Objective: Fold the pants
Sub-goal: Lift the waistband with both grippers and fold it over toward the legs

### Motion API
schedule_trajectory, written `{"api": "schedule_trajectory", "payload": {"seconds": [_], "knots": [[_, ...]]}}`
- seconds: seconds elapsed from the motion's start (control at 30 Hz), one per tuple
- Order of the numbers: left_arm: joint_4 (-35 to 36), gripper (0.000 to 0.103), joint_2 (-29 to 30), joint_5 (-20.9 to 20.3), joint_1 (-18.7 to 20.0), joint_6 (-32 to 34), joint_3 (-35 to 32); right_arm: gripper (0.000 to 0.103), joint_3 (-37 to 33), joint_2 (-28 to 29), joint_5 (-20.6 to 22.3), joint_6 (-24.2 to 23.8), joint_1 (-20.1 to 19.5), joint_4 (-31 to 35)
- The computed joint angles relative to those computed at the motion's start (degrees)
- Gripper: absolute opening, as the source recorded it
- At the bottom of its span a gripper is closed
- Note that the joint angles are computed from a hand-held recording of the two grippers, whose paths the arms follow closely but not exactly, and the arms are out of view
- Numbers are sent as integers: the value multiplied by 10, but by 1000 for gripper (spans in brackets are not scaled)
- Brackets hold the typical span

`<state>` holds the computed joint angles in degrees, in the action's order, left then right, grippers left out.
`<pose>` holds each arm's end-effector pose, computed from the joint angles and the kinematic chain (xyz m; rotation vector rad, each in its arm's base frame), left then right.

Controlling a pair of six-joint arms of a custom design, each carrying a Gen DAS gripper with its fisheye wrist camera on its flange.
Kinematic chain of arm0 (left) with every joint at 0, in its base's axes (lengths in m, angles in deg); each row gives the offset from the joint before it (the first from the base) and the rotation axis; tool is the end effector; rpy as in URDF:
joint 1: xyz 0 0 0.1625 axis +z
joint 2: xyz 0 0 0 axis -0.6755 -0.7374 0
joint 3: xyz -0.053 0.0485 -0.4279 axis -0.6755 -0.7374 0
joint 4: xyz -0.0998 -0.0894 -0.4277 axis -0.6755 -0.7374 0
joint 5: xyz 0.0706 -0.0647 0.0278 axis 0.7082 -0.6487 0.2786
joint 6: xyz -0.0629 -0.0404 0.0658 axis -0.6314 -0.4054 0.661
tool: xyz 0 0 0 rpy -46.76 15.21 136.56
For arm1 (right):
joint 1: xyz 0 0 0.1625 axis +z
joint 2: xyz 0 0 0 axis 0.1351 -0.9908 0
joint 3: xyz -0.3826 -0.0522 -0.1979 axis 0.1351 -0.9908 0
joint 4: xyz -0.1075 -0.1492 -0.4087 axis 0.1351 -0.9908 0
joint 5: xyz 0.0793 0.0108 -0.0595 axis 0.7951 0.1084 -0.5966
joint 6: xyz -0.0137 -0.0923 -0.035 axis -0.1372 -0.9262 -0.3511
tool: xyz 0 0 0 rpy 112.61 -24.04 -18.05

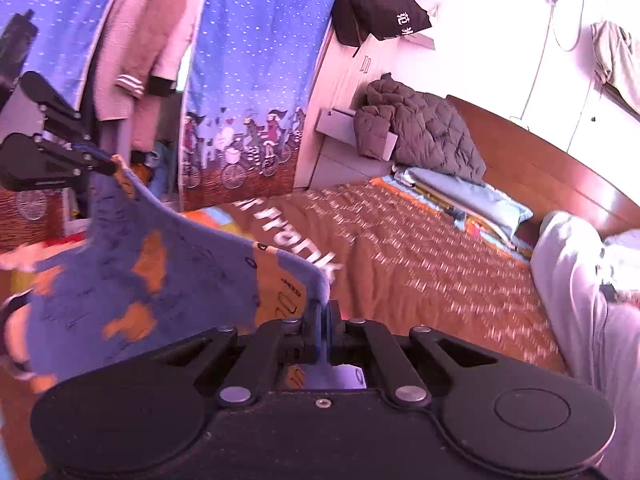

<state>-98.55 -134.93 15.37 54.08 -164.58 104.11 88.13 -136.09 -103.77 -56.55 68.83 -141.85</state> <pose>-0.4246 -0.3129 0.0449 0.7051 1.6758 -0.7404 0.0605 -0.4120 0.3984 1.5036 -2.0314 0.9326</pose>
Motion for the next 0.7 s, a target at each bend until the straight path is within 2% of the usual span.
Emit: {"api": "schedule_trajectory", "payload": {"seconds": [0.1, 0.2, 0.3, 0.37, 0.43, 0.5, 0.6, 0.7], "knots": [[-48, 1, 6, -31, -21, 53, 32, 0, 47, -69, 10, -39, -48, 39], [-110, 1, 19, -79, -32, 104, 59, 0, 89, -106, 4, -74, -93, 51], [-151, 1, 30, -99, -43, 145, 83, 0, 124, -123, -9, -92, -128, 49], [-182, 1, 25, -107, -50, 155, 102, 0, 148, -141, -3, -116, -153, 44], [-199, 0, 15, -117, -51, 136, 114, 0, 168, -162, 11, -137, -174, 40], [-228, 0, -3, -122, -57, 119, 134, 0, 180, -190, 32, -156, -189, 50], [-256, 1, -22, -124, -69, 128, 156, 0, 184, -217, 57, -188, -205, 71], [-273, 0, -31, -125, -66, 152, 162, 0, 178, -198, 50, -210, -202, 58]]}}
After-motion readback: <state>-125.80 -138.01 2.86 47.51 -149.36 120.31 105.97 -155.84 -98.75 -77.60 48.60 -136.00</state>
